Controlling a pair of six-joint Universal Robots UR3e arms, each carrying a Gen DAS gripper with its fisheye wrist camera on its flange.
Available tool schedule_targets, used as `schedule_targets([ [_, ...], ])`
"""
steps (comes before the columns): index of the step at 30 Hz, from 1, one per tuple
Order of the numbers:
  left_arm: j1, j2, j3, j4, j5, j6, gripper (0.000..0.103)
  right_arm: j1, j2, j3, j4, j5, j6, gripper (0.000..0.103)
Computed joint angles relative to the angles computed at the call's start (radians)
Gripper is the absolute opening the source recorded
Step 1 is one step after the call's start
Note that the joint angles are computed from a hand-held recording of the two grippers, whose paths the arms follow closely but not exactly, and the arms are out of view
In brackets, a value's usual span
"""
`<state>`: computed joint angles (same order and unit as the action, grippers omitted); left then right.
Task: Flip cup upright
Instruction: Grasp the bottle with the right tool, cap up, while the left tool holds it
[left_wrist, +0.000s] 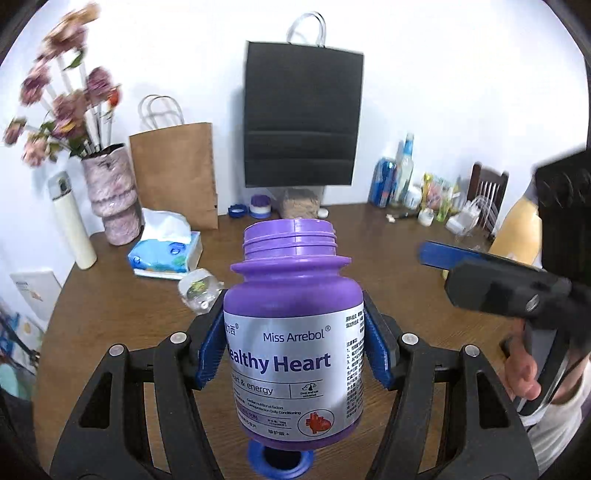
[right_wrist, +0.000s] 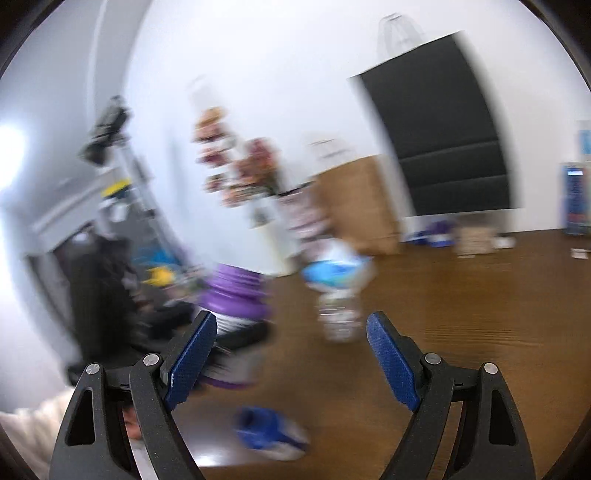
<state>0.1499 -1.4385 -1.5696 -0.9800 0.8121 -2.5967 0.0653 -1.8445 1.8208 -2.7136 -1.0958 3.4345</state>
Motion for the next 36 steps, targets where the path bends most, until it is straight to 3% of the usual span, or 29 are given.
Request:
schedule_targets([
  [4,0.220,0.092,-0.171,0.023,-0.272,0.173,0.060,0.164,0.277,-0.314,0.056,-0.027,0.031,0.088],
  [7,0.310,0.118,-0.233,0.004,-0.382,0.261,0.060,0.258,0.447,-0.531,0.162,-0.114,0.036,0.090],
  [10,0.340,0.111,-0.298,0.102,-0.409,0.282,0.060,0.291,0.558,-0.635,0.173,-0.103,0.093,0.090],
  [14,0.381,0.102,-0.332,0.045,-0.458,0.388,0.060,0.319,0.645,-0.684,0.144,-0.097,0.146,0.090],
  [15,0.399,0.113,-0.337,-0.002,-0.472,0.430,0.060,0.324,0.651,-0.683,0.128,-0.101,0.159,0.085],
  [16,0.400,0.103,-0.339,-0.008,-0.468,0.440,0.060,0.329,0.657,-0.679,0.107,-0.106,0.170,0.068],
  [18,0.421,0.103,-0.327,-0.135,-0.485,0.539,0.060,0.347,0.674,-0.689,0.100,-0.128,0.180,0.068],
  [22,0.450,0.115,-0.331,-0.285,-0.498,0.674,0.061,0.440,0.708,-0.748,0.147,-0.310,0.115,0.067],
  [25,0.477,0.142,-0.347,-0.410,-0.482,0.798,0.060,0.553,0.766,-0.803,0.147,-0.557,0.058,0.067],
  [29,0.488,0.133,-0.414,-0.340,-0.456,0.794,0.060,0.643,0.853,-0.825,0.079,-0.735,0.002,0.067],
  [31,0.470,0.093,-0.417,-0.270,-0.425,0.732,0.060,0.635,0.880,-0.820,0.063,-0.725,-0.005,0.068],
  [34,0.436,0.057,-0.475,-0.071,-0.392,0.630,0.060,0.579,0.866,-0.770,0.036,-0.617,-0.068,0.068],
  [36,0.415,0.043,-0.495,0.008,-0.386,0.576,0.060,0.602,0.877,-0.769,-0.028,-0.754,-0.141,0.068],
])
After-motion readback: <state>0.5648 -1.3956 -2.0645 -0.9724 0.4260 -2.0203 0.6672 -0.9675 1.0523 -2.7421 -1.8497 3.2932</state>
